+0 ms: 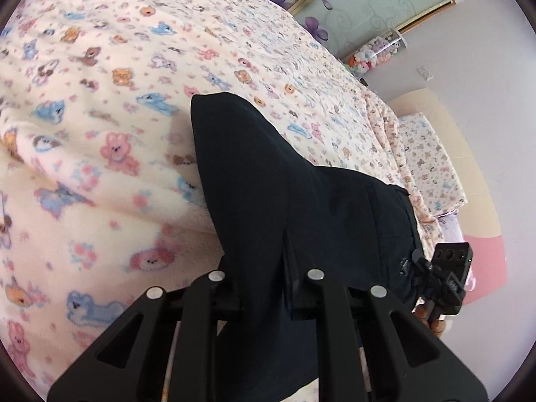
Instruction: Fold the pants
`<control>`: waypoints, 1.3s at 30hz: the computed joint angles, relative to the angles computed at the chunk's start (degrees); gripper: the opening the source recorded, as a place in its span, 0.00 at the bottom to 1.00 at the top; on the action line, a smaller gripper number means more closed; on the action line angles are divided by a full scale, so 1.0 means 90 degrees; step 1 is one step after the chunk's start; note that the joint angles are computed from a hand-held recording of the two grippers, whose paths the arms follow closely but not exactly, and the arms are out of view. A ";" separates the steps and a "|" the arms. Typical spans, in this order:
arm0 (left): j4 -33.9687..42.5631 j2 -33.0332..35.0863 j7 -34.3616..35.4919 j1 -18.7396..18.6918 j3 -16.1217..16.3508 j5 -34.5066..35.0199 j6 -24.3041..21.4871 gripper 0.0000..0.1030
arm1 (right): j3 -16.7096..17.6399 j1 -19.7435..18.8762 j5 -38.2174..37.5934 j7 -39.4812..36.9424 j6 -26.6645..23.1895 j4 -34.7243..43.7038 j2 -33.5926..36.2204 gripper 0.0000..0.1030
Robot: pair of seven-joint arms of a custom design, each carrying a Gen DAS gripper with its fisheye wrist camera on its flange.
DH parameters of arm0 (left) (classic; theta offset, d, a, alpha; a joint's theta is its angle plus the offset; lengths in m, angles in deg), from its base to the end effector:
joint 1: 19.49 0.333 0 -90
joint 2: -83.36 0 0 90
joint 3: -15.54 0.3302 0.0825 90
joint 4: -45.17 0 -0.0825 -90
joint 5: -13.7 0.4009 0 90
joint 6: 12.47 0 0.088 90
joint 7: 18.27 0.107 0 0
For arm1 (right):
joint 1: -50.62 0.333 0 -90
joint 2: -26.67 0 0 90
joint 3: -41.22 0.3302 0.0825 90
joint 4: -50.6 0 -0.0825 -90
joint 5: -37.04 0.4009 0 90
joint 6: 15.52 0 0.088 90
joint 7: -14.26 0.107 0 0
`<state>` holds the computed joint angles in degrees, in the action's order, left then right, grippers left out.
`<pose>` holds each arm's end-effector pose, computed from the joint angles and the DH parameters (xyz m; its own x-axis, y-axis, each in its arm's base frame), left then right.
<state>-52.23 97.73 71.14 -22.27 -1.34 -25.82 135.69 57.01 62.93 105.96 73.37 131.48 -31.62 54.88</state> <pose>0.6655 -0.2039 0.5284 -0.0124 -0.7587 0.6513 -0.8754 -0.3066 -0.3738 0.6983 0.3064 0.4884 0.3149 -0.5295 -0.7877 -0.8607 0.1906 -0.4722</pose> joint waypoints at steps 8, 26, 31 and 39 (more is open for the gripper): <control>-0.0337 -0.0590 0.0397 -0.0125 0.0053 -0.0002 -0.0001 0.12 | 0.0069 -0.0040 0.0205 -0.0224 -0.0216 -0.0137 -0.0215 0.30; 0.1798 0.1182 0.0003 -0.0414 -0.0397 0.0678 0.0901 0.11 | 0.0012 -0.0357 0.1501 -0.1166 0.0604 0.0473 0.0129 0.30; 0.2741 0.2195 -0.0502 -0.0523 -0.0508 0.1346 0.1105 0.11 | 0.0060 -0.0464 0.1485 -0.1234 0.0784 0.1009 0.0804 0.30; 0.2515 0.3239 -0.0491 0.0266 -0.1634 0.1252 0.1977 0.38 | 0.0112 -0.0569 0.0564 -0.0013 0.1323 0.0830 0.1267 0.37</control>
<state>-29.60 126.88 66.72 -19.88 -16.05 -14.56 153.48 58.02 57.81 111.04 73.25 143.39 -24.15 66.29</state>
